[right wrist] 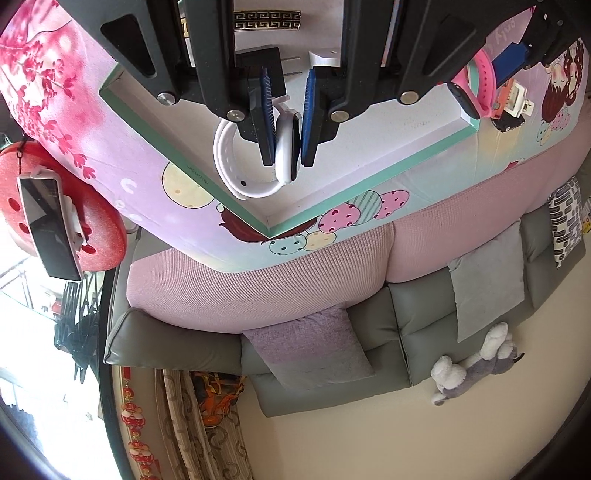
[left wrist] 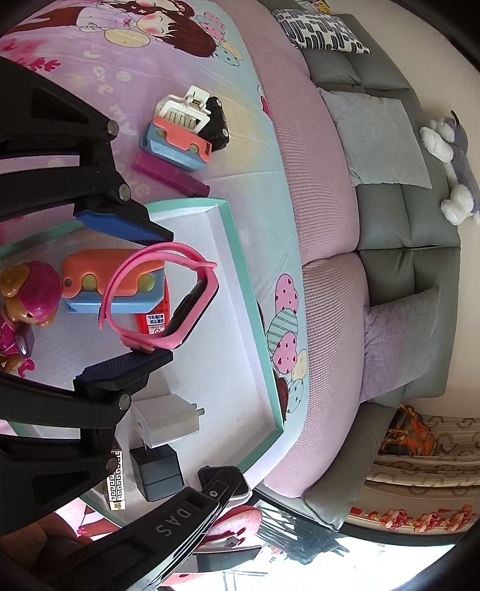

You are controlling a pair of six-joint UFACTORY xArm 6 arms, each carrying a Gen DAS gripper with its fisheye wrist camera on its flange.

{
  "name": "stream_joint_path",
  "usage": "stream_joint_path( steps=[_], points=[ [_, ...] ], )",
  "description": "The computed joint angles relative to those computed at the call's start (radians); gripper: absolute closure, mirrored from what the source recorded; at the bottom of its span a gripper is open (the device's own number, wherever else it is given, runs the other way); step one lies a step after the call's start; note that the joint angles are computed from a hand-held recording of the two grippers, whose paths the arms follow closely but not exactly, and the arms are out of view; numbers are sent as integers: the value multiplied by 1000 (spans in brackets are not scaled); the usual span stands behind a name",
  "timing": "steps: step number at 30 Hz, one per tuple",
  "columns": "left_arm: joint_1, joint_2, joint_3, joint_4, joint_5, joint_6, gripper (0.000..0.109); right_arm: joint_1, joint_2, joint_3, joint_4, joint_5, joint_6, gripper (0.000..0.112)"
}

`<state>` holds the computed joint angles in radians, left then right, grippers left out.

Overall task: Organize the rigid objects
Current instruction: 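Carry the white watch and pink watch band into the tray and release both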

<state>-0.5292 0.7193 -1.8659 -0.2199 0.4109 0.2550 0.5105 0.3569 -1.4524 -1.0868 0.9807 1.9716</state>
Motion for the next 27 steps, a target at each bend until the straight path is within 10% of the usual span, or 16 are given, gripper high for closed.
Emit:
stream_joint_path(
  steps=[27],
  points=[
    [3, 9, 2, 108, 14, -89, 41, -28, 6, 18, 36, -93, -34, 96]
  ],
)
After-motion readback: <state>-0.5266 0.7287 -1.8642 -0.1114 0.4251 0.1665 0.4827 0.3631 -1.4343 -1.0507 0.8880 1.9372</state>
